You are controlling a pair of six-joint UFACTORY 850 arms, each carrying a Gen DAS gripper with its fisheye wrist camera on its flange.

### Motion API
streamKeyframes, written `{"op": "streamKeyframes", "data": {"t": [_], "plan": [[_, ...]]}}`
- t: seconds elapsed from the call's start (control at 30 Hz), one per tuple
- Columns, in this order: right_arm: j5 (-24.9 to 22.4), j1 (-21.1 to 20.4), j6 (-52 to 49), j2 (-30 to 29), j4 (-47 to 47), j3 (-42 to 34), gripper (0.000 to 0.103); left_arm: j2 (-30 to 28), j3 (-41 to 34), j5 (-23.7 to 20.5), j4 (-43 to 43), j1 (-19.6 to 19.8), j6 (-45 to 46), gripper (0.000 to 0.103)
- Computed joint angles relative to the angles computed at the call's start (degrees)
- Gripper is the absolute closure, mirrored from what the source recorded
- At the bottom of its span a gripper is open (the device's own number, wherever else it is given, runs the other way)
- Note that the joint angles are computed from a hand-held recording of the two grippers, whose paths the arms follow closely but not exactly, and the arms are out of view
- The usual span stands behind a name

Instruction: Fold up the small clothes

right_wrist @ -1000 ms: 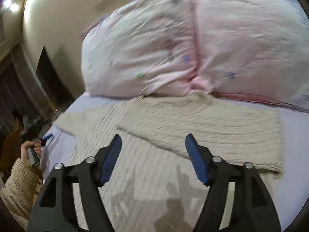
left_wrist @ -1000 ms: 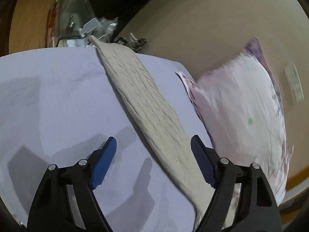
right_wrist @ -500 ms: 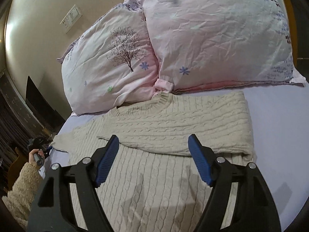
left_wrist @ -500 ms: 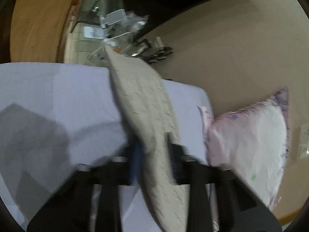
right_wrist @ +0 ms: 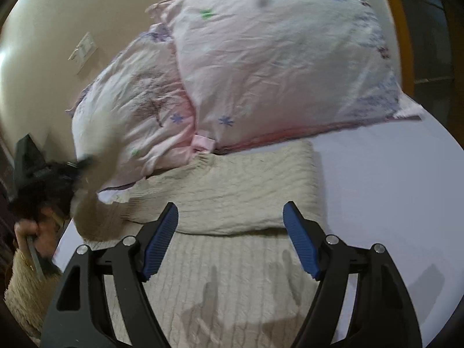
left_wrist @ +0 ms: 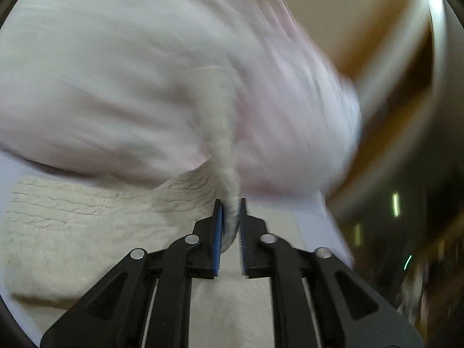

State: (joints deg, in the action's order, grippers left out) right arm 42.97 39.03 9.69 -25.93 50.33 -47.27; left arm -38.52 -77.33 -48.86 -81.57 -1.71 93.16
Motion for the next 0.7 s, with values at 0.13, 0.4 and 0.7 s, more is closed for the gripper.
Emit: {"op": "streamKeyframes", "data": {"t": [0.13,0.4,0.7], "plan": [[0.3,1.9,3.0,3.8,0.6,5.2,0.028,-1.0,1.1,2.0,10.2,-4.2,-6.5,0.090],[1.7,6.9,28.5,11.5,-21.3,19.1,0.022,12.1,18.8,-2.5,12.2,13.4,6.7,0.047],[-3.9,8.8,54.2,7.9,-40.1,19.8,0.042,13.2,26.7,-2.8,24.4,30.2,1.0,0.044]]}}
